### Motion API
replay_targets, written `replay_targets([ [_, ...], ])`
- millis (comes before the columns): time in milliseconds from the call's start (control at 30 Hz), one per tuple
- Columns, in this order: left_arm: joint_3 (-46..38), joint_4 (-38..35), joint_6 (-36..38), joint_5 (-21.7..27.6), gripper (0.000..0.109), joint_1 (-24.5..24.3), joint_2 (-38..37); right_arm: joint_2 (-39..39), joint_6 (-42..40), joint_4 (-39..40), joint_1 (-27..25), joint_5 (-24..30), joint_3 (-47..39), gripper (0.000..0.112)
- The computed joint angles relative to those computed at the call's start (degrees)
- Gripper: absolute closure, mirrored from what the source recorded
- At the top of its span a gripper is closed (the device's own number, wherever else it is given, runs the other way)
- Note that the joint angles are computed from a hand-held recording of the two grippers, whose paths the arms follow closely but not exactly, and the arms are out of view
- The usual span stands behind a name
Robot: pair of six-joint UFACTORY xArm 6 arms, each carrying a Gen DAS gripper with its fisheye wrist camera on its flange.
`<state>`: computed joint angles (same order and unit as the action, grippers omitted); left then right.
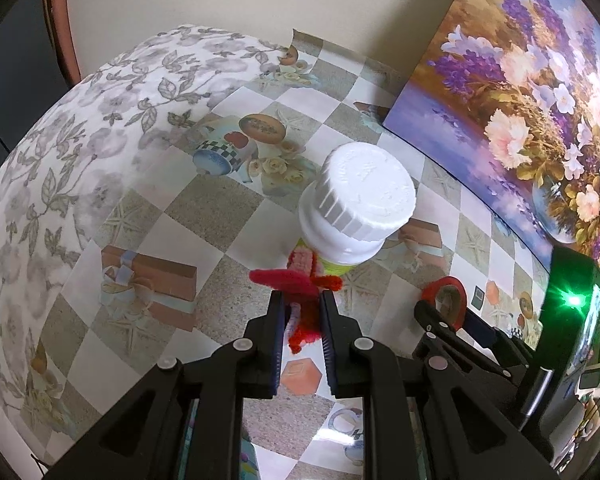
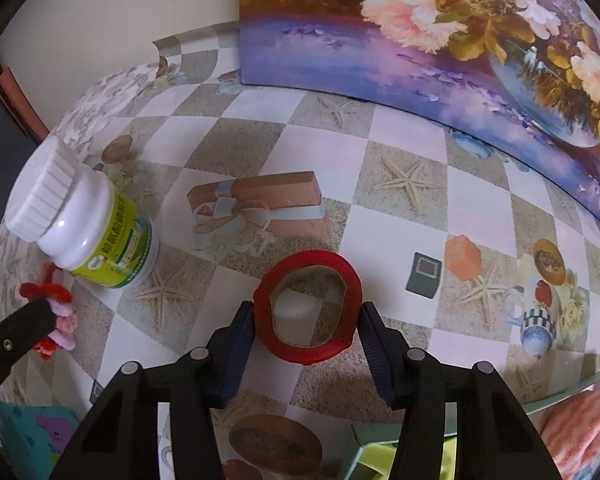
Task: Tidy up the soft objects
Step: 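Carry the red toy with the left tool while the right carries the tape roll to the tray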
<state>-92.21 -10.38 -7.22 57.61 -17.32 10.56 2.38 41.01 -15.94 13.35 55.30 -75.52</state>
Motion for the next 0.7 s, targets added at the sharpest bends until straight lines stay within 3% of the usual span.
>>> replay_targets([
  [333,-0.74,-0.97,0.67,-0.26,0.091,-1.08,-1.99,-10.45,3.83,-3.81,0.56,1.79,4.88,0.058],
  [700,3.47,-3.13,1.58,0.94,0.091,-3.63,-9.94,-25.81,7.87,-5.38,3.02,11.39,10.44,0.058],
])
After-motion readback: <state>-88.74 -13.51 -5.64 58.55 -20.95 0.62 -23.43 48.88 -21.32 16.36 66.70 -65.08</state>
